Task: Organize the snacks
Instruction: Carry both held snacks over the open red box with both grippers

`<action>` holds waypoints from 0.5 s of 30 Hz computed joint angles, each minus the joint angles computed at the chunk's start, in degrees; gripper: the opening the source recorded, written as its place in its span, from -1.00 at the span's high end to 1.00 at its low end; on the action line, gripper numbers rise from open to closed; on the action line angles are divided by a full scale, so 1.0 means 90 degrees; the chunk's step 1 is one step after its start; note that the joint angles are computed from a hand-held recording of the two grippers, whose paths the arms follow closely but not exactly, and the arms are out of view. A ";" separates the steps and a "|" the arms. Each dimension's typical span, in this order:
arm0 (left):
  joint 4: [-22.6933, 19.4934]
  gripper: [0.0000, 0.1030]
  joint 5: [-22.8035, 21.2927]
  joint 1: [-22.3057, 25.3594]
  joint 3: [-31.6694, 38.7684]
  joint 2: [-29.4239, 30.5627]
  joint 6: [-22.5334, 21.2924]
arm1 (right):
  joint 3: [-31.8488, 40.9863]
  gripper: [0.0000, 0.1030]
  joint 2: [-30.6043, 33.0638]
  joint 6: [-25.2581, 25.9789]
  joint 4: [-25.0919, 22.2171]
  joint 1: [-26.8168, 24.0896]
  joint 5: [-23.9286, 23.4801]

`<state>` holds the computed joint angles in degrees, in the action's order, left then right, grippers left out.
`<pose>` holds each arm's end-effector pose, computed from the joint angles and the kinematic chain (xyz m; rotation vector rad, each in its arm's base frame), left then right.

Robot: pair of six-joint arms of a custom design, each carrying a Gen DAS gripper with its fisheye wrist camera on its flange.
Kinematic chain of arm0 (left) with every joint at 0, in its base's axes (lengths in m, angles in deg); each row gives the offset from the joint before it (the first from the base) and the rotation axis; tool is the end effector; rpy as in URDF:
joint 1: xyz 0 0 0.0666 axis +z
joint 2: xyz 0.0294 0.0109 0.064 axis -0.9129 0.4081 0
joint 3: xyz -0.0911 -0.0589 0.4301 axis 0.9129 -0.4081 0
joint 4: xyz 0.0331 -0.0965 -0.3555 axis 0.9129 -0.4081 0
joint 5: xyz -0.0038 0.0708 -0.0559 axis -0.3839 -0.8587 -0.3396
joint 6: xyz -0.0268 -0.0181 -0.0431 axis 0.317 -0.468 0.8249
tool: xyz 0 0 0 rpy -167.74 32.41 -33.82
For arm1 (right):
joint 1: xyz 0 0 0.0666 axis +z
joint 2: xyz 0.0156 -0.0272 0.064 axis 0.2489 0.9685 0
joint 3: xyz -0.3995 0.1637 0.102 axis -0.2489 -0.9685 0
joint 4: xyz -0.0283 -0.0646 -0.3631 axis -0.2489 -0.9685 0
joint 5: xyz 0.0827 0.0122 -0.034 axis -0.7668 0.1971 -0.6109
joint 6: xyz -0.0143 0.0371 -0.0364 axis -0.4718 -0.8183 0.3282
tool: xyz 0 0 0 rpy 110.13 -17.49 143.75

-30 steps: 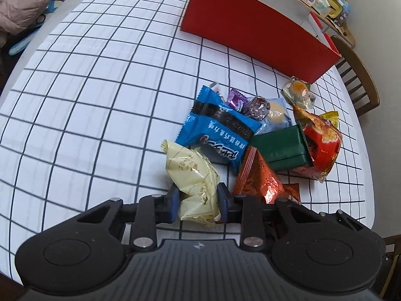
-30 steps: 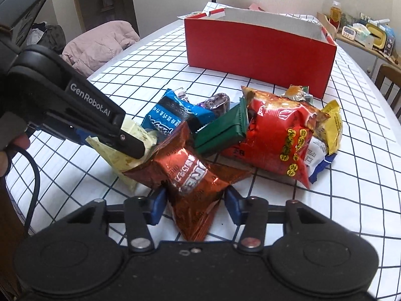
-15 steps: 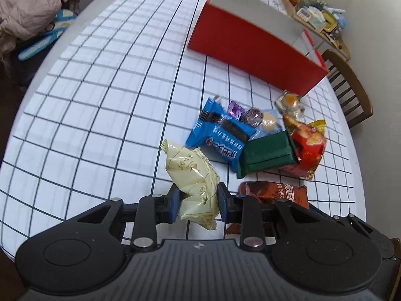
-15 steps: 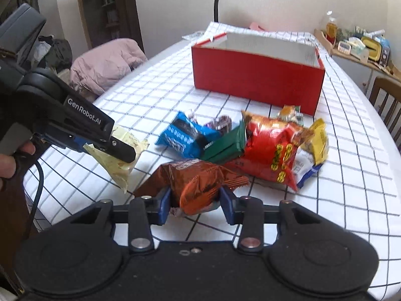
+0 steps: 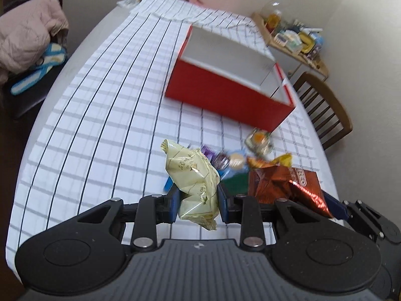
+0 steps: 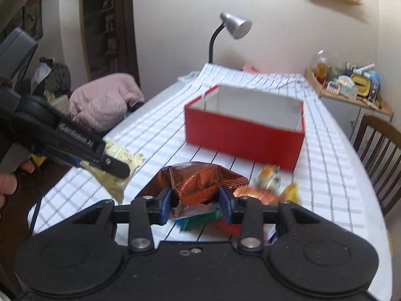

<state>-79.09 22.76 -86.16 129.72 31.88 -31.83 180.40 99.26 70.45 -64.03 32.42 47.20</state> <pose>0.5663 -0.2055 0.4329 -0.4659 2.4456 -0.3237 0.6018 0.2068 0.4068 -0.7302 2.0536 0.4122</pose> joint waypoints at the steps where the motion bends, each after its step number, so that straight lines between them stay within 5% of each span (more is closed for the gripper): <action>1: -0.0021 0.41 -0.0013 0.0010 0.0113 0.0037 -0.0061 | 0.0120 0.26 0.0044 -0.0031 0.0008 -0.0015 0.0020; 15: -0.1054 0.41 -0.0150 0.0239 0.2827 0.1367 -0.0669 | 0.2402 0.26 0.1267 -0.0595 -0.0495 -0.0224 0.0276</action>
<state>-88.58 21.41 -84.01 155.16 44.18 -37.85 202.02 110.66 65.09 -68.49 30.41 49.68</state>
